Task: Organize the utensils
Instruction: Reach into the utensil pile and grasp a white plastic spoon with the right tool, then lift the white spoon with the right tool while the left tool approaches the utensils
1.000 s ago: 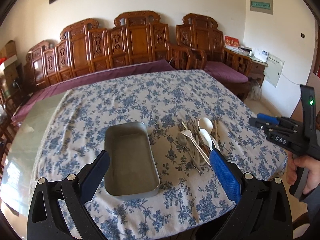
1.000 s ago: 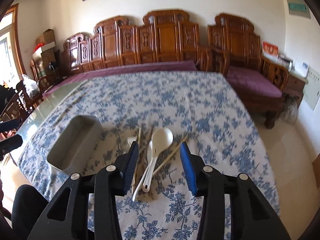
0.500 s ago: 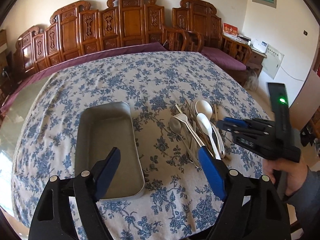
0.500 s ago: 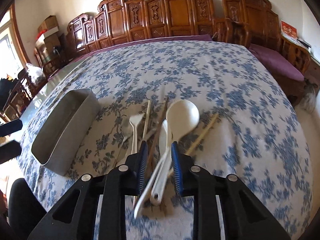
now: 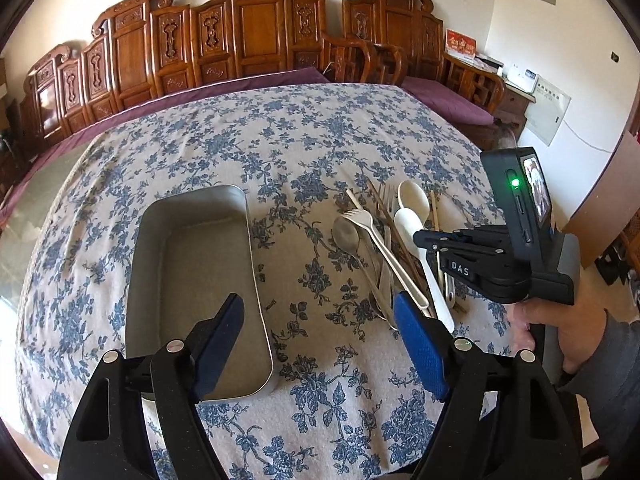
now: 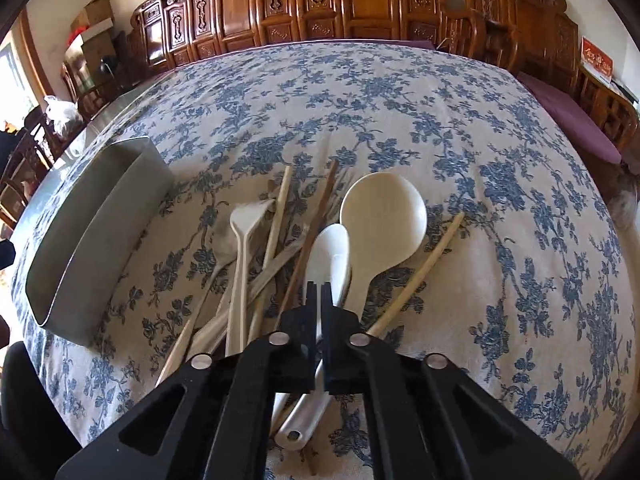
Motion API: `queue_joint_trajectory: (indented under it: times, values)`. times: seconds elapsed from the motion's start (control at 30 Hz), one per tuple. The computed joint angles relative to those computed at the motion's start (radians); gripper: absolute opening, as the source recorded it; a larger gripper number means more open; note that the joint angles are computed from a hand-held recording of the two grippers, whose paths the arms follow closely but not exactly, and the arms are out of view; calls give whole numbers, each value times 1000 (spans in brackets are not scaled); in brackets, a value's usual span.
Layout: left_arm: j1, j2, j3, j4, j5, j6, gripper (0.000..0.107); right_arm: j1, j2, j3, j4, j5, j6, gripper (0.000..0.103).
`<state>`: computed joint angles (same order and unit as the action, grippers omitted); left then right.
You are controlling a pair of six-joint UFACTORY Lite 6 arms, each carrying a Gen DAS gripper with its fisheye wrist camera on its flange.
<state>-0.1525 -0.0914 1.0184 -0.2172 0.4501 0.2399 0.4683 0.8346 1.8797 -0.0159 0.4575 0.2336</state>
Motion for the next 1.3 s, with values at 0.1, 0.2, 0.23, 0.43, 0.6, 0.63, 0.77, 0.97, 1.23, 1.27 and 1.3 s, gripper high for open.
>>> queue_joint_trajectory:
  times: [0.1, 0.2, 0.23, 0.43, 0.6, 0.63, 0.77, 0.97, 1.23, 1.27, 1.3]
  values:
    - [-13, 0, 5, 33, -5, -36, 74, -7, -71, -84, 82, -48, -62, 3]
    - [-17, -13, -9, 36, -9, -51, 74, -4, -151, -189, 149, -93, -129, 5]
    - [-18, -15, -15, 38, -13, -55, 74, -3, -171, -221, 193, -103, -168, 5]
    - [-23, -16, -29, 46, -22, -79, 74, 19, -180, -279, 178, -97, -153, 7]
    - [-34, -33, -36, 59, -24, -88, 74, 19, -189, -294, 96, -86, -94, 9]
    - [-36, -33, -35, 59, -23, -88, 74, 24, -189, -291, 71, -82, -78, 15]
    - [-39, -42, -42, 61, -25, -89, 74, 38, -205, -308, -14, -86, -10, 27]
    - [-44, -42, -47, 66, -23, -97, 74, 70, -160, -247, -141, -29, 64, 27]
    - [-45, -48, -53, 68, -26, -102, 74, 45, -155, -253, -60, -13, 19, 13]
    - [-45, -47, -53, 69, -27, -104, 74, 33, -169, -272, -18, -22, -10, 11]
    - [-47, -47, -53, 72, -29, -108, 74, 27, -182, -291, 12, -32, -30, 10]
